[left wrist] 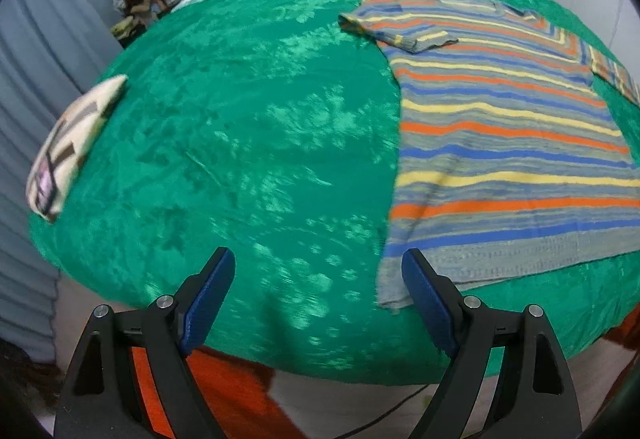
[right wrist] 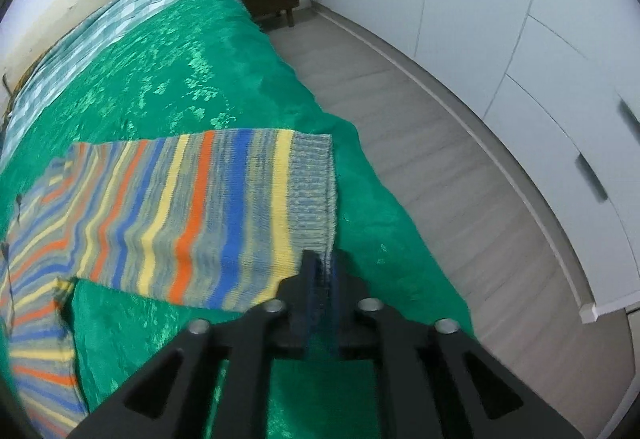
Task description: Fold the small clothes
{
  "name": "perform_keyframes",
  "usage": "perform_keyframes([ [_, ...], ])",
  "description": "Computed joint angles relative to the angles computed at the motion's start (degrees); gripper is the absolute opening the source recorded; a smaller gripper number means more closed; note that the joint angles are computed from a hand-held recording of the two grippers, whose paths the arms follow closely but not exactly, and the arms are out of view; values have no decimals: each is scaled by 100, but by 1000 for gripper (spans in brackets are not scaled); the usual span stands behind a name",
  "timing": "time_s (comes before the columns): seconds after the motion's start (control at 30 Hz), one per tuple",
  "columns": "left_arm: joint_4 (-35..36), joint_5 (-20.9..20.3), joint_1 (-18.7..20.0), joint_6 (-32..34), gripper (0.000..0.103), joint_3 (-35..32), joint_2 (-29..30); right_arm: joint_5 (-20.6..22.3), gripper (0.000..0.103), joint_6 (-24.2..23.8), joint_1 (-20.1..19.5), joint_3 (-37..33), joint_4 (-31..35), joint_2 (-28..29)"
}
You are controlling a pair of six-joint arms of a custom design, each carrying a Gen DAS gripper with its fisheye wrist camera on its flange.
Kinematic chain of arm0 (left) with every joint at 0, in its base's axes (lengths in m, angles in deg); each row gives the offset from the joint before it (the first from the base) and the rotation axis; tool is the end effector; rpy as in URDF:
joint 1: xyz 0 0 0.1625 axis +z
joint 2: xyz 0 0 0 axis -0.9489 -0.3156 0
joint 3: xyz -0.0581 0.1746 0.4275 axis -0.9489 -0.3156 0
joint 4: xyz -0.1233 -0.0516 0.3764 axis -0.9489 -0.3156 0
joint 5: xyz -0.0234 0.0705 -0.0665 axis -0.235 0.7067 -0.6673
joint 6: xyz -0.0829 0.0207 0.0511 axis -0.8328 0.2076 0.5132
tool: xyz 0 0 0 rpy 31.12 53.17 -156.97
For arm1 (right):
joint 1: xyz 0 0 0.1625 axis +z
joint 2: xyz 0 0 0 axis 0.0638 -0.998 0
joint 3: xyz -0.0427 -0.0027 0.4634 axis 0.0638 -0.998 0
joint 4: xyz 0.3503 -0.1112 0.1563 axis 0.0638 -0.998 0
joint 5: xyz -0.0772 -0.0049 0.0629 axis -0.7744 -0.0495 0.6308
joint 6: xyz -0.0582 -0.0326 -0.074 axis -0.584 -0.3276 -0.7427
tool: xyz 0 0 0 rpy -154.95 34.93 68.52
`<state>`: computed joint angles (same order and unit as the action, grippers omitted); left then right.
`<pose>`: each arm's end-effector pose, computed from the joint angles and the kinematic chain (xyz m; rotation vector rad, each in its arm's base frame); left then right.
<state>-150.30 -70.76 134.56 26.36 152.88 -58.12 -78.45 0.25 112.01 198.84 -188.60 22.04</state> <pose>0.0986 -0.2948 0.5027 0.2744 2.0622 -0.5737 0.2468 -0.4082 0.1985 -0.3355 -2.1408 0.8032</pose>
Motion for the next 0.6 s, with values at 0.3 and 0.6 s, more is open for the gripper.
perform_keyframes([
  [0.3,-1793,-772,-623,1568,97,-770,762,-519,52,926,1336,187,1389,-223],
  [0.6,-4310,-1799,710,3816,78,-1332,3713,1193,54,-476,2296,-81,-1156,1607],
])
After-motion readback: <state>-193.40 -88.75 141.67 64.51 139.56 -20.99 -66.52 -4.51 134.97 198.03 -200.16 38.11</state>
